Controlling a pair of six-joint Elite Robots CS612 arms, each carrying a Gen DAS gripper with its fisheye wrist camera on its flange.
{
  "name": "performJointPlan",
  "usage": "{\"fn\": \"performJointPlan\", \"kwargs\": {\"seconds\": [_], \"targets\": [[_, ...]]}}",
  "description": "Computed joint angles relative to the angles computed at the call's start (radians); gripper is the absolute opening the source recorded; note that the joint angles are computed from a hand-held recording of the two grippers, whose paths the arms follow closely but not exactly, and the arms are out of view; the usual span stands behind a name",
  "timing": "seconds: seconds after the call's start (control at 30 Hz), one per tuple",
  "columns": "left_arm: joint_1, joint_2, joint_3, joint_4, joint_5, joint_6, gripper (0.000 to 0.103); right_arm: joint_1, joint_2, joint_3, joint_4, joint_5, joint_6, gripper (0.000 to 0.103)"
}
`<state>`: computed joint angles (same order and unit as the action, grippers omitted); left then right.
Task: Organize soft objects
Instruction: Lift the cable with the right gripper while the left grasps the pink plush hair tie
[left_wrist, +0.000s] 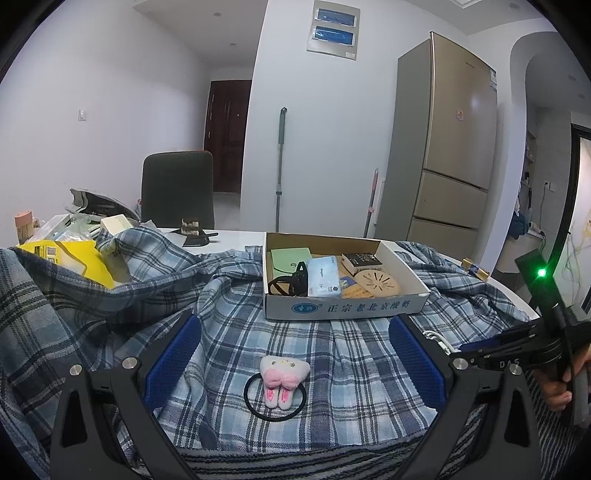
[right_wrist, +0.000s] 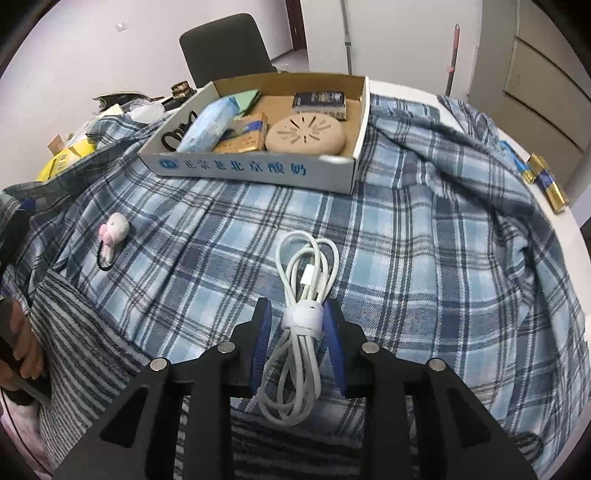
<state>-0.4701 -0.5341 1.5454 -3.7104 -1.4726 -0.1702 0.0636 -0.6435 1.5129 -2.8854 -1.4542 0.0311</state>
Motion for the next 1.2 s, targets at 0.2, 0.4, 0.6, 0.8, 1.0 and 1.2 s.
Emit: {"fn": "performJointPlan", "kwargs": {"seconds": [0.2, 0.4, 0.6, 0.8, 1.0, 1.2], "targets": [[0.0, 0.0, -0.002, 0.005, -0.003, 0.012, 0.103, 0.006, 0.006, 0.013, -0.05, -0.041, 0.014, 0.022], [0.0, 0.001, -0.005, 0.014, -0.004, 0.012, 0.103, 0.024, 0.0, 0.067, -0.316, -0.131, 0.054, 0.021], [0.004, -0.001, -0.009, 0.044, -0.026, 0.015, 0.103, 0.065, 0.042, 0.067, -0.638, -0.295, -0.001, 0.021], [0.008, -0.005, -0.027, 0.118, -0.027, 0.015, 0.103, 0.053, 0.061, 0.078, -0.799, -0.191, -0.016, 0.021], [0.021, -0.001, -0.076, 0.246, -0.106, 0.077, 0.087, 0.045, 0.062, 0.079, -0.791, -0.138, 0.001, 0.021], [0.046, 0.015, -0.143, 0.416, -0.181, 0.039, 0.067, 0.056, 0.064, 0.075, -0.775, -0.167, -0.027, 0.021]]}}
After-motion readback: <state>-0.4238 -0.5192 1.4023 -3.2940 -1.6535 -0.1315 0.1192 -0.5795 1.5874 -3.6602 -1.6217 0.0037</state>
